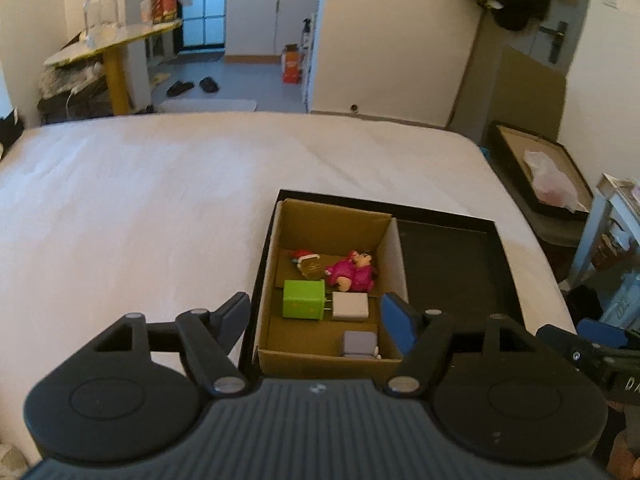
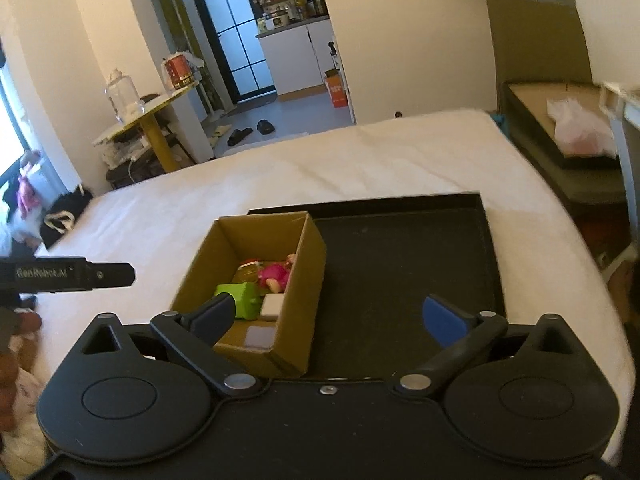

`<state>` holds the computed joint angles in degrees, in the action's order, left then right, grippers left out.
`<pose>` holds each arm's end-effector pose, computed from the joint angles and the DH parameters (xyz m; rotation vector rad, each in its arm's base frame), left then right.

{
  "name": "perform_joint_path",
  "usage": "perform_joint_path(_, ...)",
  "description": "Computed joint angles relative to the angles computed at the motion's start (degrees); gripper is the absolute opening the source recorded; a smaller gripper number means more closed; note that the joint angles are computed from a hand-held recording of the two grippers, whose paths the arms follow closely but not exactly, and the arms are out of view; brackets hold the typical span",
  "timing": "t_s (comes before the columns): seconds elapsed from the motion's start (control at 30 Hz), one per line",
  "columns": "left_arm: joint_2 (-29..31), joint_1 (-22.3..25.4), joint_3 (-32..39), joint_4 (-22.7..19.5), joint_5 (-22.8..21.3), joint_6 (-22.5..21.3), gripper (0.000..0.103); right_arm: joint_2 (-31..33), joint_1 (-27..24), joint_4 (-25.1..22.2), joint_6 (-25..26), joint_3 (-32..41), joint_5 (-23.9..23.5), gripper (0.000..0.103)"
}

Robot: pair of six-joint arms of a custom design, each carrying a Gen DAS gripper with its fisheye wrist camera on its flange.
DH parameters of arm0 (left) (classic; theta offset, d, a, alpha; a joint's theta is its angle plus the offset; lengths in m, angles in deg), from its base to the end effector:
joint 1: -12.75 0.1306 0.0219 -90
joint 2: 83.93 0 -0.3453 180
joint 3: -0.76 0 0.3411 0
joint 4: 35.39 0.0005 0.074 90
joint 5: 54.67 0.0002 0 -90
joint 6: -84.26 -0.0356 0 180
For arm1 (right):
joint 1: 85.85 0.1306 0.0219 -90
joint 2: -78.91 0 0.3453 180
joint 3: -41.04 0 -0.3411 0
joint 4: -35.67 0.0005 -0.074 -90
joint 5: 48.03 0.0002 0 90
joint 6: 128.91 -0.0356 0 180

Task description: Organize rigid objects

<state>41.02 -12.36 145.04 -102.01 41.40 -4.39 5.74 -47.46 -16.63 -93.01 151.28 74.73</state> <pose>0.5556 -0.2651 0.4460 0.5467 2.3555 -0.3411 0.4281 0.3140 0.4030 0.5526 2.1929 0.1519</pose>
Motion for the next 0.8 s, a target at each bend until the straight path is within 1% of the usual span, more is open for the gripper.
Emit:
perform_joint_path(0.07, -1.0, 0.1, -1.1, -0.3, 1.2, 0.4, 0.072, -1.0, 0.4, 0.1, -1.8, -0.7, -0.3, 0.102)
perform_joint_path(0.13, -1.8, 0.1, -1.7, -0.8, 2.4, 0.8, 0.072, -1.4, 0.9, -1.0, -2.7, -0.4, 0.5, 0.102)
perform_joint_path(0.2, -2.6, 0.0, -2.1, -1.3, 2.5, 0.5, 0.073, -2.0, 1.7, -1.7, -4.0, -0.3, 0.9, 0.102)
perform_joint_path(0.23, -3.0, 0.0, -2.3, -1.5, 2.7, 0.7, 0.075, -2.6, 1.9, -1.6, -4.5, -0.5, 0.9, 0.103)
perform_joint_path(0.27, -3.3, 0.1, -2.4, -1.7, 3.0, 1.2, 0.082, -2.9, 2.2, -2.1, -5.0, -0.4, 1.3, 0.103)
perform_joint_path(0.3, -3.5, 0.1, -2.5, -1.7, 3.0, 1.7, 0.088, -2.9, 2.5, -3.0, -5.5, 0.1, 1.8, 0.103)
perform_joint_path(0.43, -4.5, -0.4, -3.3, -1.9, 1.2, 0.7, 0.092, -3.0, 3.7, -8.5, -6.8, 2.1, 5.1, 0.103)
perform_joint_path(0.5, -5.1, -0.4, -3.8, -2.2, 1.6, 0.6, 0.098, -3.9, 4.2, -9.3, -8.2, 1.1, 5.5, 0.103)
perform_joint_path(0.6, -6.0, -0.5, -4.7, -2.6, 1.4, -0.3, 0.1, -3.6, 4.6, -13.1, -11.2, 1.8, 5.6, 0.103)
perform_joint_path(0.67, -6.3, -0.7, -4.8, -3.4, 1.0, -0.9, 0.1, -3.3, 5.0, -15.3, -12.4, 2.4, 5.9, 0.103)
perform_joint_path(0.8, -7.1, -0.5, -5.9, -4.1, 2.1, -1.4, 0.1, -2.1, 6.0, -20.4, -13.5, 5.6, 6.8, 0.103)
